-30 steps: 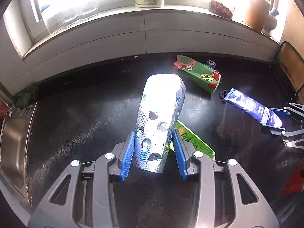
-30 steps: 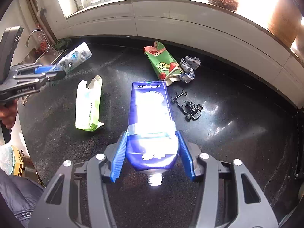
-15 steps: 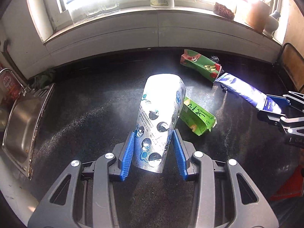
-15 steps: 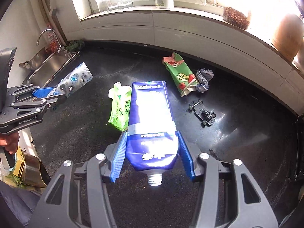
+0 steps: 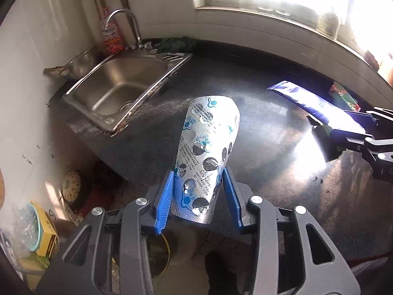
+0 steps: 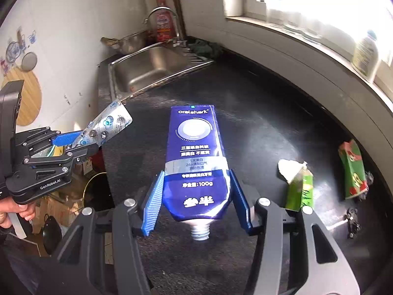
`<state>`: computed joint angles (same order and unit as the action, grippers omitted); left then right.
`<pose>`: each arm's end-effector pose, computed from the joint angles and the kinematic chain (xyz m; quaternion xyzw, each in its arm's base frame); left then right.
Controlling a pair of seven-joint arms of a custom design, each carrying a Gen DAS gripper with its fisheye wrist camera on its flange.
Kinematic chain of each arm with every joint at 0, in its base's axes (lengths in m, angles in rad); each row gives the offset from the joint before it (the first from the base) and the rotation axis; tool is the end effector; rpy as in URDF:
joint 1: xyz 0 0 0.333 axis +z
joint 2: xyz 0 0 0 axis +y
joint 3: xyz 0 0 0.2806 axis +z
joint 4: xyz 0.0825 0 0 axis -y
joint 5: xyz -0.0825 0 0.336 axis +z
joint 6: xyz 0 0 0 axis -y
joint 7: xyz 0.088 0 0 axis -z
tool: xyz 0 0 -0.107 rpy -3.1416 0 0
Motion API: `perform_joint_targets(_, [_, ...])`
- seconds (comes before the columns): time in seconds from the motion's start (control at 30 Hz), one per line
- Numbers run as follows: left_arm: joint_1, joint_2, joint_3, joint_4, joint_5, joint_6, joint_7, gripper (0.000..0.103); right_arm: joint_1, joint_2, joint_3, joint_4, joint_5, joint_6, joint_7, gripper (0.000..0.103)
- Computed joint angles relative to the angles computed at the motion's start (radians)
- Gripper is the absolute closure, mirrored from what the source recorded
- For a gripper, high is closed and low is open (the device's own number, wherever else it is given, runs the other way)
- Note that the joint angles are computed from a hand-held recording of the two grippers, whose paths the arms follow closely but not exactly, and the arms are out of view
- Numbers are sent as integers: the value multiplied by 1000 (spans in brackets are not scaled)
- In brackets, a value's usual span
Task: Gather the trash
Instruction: 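Carry the blister pack and toothpaste box to the black bin and open both tools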
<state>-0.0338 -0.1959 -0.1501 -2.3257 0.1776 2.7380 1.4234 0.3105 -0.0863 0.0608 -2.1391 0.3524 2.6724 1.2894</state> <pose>0.4783 -0.0988 0.4767 -0.6086 0.7327 -0.1993 0.2305 0.4945 0.1822 0.4993 -0.7859 0.5268 -0.1136 0.3031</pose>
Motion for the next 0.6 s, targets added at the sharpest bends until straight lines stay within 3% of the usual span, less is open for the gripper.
perform_joint_targets(0.27, [169, -214, 52, -227, 70, -49, -163, 63, 106, 229, 118, 275, 85, -103, -136, 51])
perform_joint_targets(0.4, [246, -286, 66, -315, 96, -56, -188, 63, 155, 323, 162, 382, 65, -134, -138, 51])
perform_joint_targets(0.6, [314, -341, 100, -398, 81, -51, -183, 63, 226, 458, 188, 539, -6, -196, -88, 51])
